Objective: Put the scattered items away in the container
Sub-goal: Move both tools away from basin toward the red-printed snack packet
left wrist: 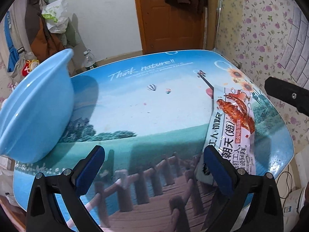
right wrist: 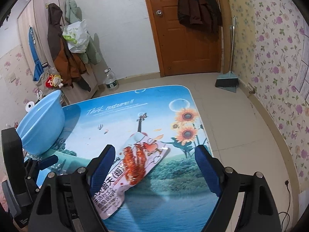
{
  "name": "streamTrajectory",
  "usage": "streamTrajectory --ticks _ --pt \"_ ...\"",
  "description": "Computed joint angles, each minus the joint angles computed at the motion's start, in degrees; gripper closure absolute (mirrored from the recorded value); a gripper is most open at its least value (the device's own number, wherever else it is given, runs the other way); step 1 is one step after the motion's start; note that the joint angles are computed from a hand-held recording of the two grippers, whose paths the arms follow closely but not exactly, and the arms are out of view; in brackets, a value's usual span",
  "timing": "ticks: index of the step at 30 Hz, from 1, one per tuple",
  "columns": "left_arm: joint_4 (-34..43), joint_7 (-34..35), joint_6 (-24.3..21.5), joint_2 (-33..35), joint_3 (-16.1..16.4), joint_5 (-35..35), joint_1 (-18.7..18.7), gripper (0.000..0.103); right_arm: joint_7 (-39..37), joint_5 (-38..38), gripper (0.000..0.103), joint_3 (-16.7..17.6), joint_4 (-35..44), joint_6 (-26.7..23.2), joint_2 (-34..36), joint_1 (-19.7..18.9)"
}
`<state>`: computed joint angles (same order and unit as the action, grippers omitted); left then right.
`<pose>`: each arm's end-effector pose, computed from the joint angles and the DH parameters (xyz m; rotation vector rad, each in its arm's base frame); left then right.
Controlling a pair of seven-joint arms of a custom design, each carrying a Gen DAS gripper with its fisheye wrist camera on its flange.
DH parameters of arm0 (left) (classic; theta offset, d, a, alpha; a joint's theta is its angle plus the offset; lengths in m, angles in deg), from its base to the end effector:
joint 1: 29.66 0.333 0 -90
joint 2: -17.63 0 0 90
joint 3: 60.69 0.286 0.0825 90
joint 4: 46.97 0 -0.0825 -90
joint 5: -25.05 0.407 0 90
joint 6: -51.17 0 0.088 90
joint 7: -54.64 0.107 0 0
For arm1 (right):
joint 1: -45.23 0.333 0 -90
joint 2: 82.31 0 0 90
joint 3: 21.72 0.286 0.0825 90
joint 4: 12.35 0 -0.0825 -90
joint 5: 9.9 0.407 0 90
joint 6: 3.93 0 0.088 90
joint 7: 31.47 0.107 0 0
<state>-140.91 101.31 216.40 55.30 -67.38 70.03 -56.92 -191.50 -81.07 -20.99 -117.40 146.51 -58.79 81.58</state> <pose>0.5823 -0.4273 0.2528 -1.3532 2.2646 -0.7180 0.5220 0.4221 0.2941 -1.4636 1.9096 -0.6747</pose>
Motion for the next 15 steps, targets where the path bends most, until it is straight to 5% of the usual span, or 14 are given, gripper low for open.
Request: streamTrajectory --ticks 15 --pt "-0.44 2.63 0.58 0.26 -1.03 -0.72 -0.27 0.0 14.75 -13.24 0.017 -0.8 -2.96 7.44 -1.58 -1.2"
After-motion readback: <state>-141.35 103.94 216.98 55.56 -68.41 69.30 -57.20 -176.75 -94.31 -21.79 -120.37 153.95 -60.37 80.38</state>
